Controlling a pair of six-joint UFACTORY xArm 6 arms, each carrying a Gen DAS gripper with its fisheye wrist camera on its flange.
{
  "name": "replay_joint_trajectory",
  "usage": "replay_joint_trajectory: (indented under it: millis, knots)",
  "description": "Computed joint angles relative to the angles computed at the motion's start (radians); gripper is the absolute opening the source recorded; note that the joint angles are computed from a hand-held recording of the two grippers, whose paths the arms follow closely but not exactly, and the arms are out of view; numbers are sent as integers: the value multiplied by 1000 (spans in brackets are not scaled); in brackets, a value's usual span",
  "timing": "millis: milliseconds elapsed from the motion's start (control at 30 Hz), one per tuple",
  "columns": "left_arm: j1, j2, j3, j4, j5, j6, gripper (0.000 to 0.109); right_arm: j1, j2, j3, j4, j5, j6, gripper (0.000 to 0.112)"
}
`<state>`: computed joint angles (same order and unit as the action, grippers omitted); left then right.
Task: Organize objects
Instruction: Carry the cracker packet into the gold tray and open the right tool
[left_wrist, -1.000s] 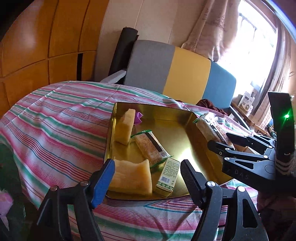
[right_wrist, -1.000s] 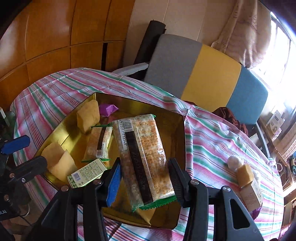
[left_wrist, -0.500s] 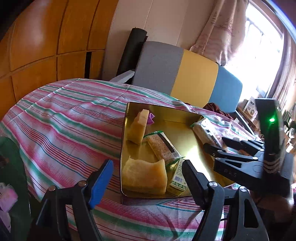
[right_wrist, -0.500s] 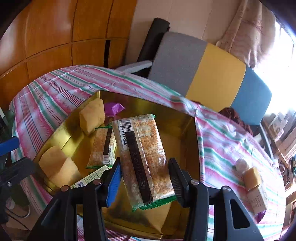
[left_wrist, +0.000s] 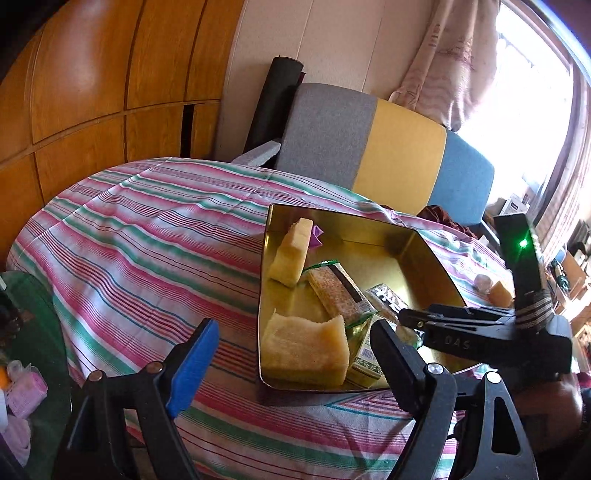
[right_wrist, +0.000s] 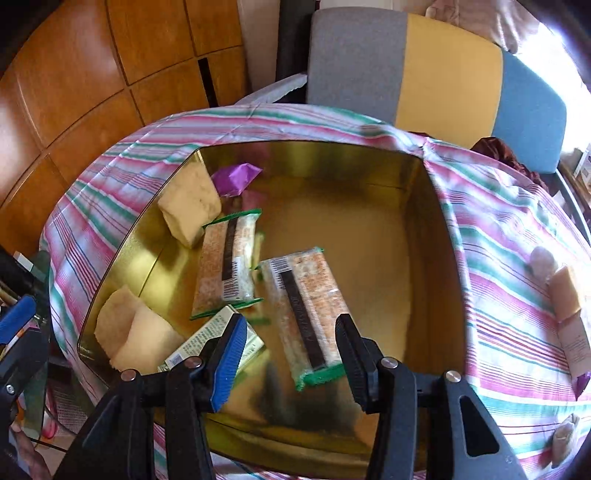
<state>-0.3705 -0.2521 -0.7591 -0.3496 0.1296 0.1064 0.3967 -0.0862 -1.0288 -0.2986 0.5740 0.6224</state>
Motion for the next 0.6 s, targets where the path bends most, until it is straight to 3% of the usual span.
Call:
replay_joint_trajectory:
  millis: [600]
  knots:
    - [-2, 1, -16, 472, 30, -357, 86, -42, -178, 131, -171, 24, 116, 52]
